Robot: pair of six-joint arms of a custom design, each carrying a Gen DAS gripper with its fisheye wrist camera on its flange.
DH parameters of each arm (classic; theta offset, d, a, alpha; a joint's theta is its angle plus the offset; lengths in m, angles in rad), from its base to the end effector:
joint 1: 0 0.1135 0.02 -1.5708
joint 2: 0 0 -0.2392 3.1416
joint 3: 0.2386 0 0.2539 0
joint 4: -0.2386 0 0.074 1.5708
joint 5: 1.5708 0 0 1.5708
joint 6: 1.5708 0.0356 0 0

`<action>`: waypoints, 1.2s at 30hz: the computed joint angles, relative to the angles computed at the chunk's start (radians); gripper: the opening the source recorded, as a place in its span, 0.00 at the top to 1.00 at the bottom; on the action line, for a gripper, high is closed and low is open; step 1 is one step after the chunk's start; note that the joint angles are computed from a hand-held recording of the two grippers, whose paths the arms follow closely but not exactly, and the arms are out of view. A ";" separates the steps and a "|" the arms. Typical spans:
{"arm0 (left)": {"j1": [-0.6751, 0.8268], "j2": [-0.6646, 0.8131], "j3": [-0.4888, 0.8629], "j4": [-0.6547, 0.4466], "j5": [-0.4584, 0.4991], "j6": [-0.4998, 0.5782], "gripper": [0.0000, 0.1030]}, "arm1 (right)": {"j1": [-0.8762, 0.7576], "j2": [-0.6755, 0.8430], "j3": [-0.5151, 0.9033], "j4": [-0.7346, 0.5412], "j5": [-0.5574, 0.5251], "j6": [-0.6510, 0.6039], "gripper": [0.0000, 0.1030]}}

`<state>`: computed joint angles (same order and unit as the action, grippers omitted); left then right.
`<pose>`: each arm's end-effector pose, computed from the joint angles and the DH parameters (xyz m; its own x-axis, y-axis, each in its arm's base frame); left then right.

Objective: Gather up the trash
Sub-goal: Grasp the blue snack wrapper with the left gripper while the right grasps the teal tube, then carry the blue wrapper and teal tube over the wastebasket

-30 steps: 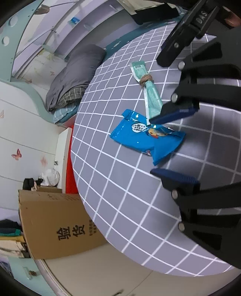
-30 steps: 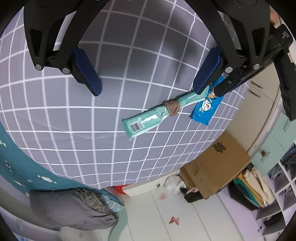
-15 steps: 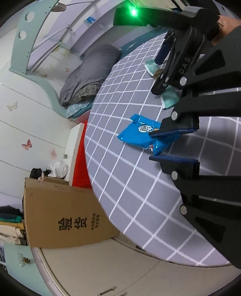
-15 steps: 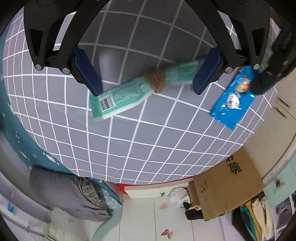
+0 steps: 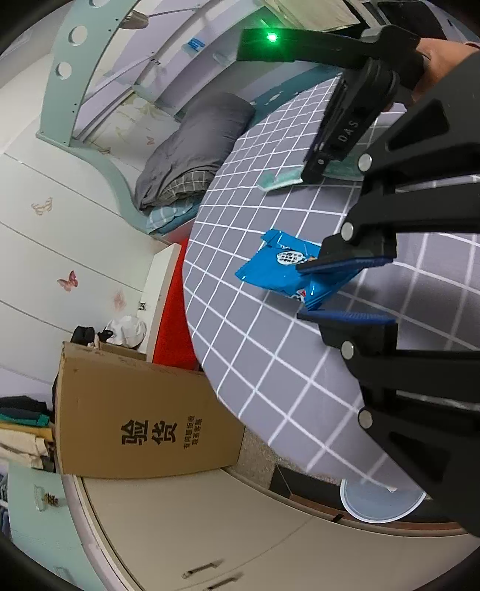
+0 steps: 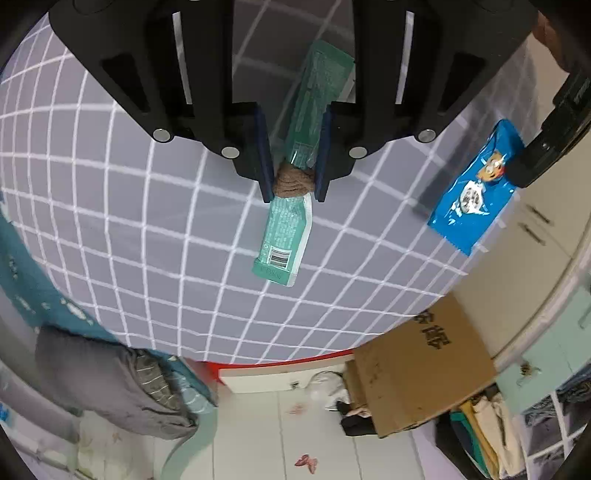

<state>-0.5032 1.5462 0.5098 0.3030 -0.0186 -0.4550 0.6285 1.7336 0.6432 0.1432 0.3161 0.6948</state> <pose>0.2393 -0.1310 0.0975 -0.7333 -0.0979 -0.6728 0.1645 0.9346 -0.3153 0.2403 0.1609 0.0709 -0.7682 0.1939 -0.6102 0.1040 0.9782 0.1800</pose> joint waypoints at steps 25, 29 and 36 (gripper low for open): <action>1.132 -1.036 -0.357 -0.749 0.489 0.539 0.82 | 0.518 0.313 0.604 -0.116 -0.056 0.071 0.78; 1.378 -0.788 -0.327 -0.632 0.578 0.720 0.82 | 0.553 0.451 0.787 -0.168 -0.082 0.060 0.78; 1.513 -0.466 -0.272 -0.438 0.580 0.818 0.82 | 0.566 0.670 1.089 -0.277 -0.148 0.035 0.78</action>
